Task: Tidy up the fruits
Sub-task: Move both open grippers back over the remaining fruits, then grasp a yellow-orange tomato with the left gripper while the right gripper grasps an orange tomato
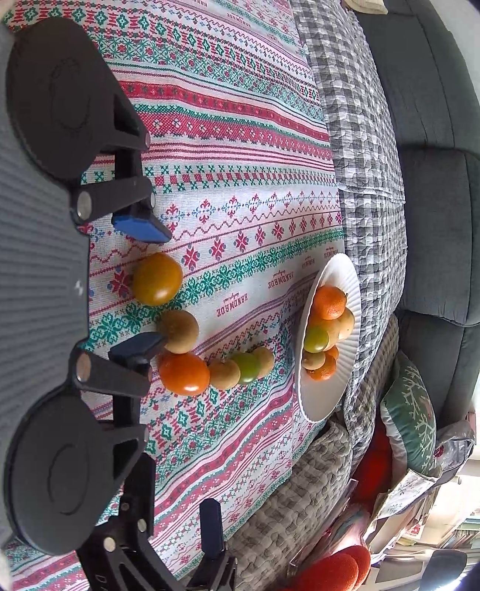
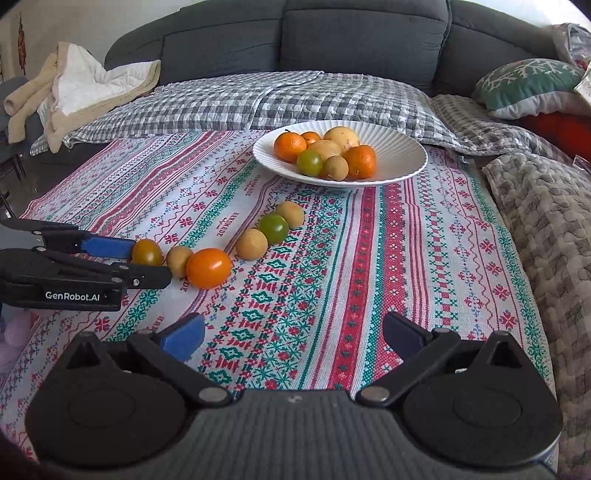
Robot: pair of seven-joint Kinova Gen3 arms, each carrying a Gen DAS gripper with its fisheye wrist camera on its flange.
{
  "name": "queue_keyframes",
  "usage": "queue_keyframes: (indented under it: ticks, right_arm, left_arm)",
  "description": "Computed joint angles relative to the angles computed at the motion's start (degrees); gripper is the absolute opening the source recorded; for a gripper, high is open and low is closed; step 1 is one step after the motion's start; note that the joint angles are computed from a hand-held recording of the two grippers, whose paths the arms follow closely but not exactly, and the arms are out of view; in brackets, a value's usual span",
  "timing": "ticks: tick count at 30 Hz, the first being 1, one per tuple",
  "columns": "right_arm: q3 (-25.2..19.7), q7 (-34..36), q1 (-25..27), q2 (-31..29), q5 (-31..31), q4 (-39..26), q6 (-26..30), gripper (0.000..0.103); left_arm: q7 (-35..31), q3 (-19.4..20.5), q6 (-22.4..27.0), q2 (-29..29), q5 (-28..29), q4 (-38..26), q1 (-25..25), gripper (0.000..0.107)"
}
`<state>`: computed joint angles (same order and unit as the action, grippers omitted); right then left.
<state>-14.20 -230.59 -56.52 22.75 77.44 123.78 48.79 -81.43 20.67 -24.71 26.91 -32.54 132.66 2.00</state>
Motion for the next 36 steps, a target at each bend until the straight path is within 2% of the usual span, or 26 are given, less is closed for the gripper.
queue_keyframes:
  ticks: [2, 5, 8, 14, 18, 28, 34, 36]
  right_arm:
    - [0.09, 0.23, 0.47, 0.38, 1.16, -0.44, -1.09, 0.102]
    - [0.28, 1.74, 1.14, 1.11, 2.1, -1.49, -2.33, 0.101]
    - [0.65, 3.77, 1.94, 1.68, 2.71, -2.58, -3.88, 0.096]
    - [1.69, 7.27, 3.14, 3.11, 3.25, -4.71, -6.2, 0.082]
    - [2.56, 10.31, 3.31, 4.03, 2.82, -6.26, -6.85, 0.074]
    - [4.02, 16.02, 3.37, 5.14, 3.61, -8.36, -8.59, 0.056]
    - [3.91, 17.6, 3.44, 5.06, 4.59, -8.29, -8.98, 0.041]
    - [3.89, 17.86, 3.47, 4.97, 4.63, -8.22, -8.98, 0.032]
  left_arm:
    - [0.22, -0.02, 0.72, 0.01, 0.28, -0.42, 0.29, 0.039]
    - [-0.47, -0.33, 2.04, -0.46, 0.82, -0.86, 1.07, 0.024]
    - [0.03, 0.96, 3.95, -0.94, 0.4, -1.31, 0.12, 0.023]
    - [2.14, 6.44, 9.31, -1.04, -1.98, -2.9, -4.52, 0.023]
    - [2.27, 9.35, 10.95, -0.69, -1.92, -3.17, -7.26, 0.023]
    - [0.33, 10.48, 11.9, -1.06, 1.24, -2.94, -7.88, 0.023]
    - [-1.23, 10.04, 12.02, -1.3, 2.76, -2.82, -7.18, 0.023]
    - [-1.59, 10.1, 12.2, -1.22, 3.11, -2.95, -7.13, 0.023]
